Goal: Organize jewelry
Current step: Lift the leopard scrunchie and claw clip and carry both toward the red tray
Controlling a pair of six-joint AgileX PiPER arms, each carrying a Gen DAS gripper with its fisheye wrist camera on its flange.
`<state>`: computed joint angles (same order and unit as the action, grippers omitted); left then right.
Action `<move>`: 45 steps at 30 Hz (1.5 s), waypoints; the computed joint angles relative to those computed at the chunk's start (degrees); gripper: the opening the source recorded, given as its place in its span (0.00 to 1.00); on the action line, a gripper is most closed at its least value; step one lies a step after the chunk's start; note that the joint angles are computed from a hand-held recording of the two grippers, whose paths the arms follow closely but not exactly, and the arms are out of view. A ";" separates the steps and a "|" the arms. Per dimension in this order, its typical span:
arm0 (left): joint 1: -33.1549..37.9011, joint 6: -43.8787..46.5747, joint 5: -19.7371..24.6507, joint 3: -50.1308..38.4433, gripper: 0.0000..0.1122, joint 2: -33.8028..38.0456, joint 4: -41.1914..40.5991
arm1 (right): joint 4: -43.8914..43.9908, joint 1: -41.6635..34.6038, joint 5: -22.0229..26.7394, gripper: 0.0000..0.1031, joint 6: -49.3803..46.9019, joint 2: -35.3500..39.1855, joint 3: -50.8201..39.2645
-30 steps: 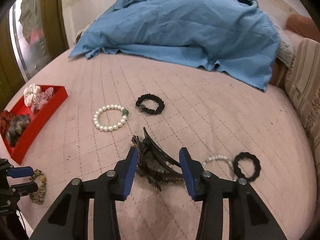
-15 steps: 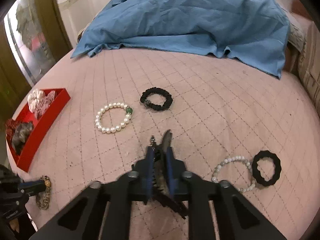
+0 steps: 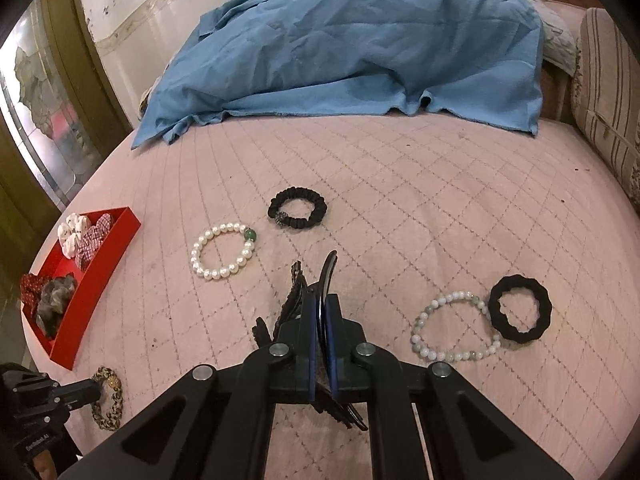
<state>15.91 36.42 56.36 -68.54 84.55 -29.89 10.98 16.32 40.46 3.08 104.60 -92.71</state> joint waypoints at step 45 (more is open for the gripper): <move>10.03 4.48 4.92 -4.77 0.05 -4.27 -7.89 | -1.92 2.73 -7.31 0.05 8.80 -8.28 11.02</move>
<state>25.93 40.90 61.28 -73.32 80.28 -37.78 9.06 19.05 33.15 11.88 96.31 -81.69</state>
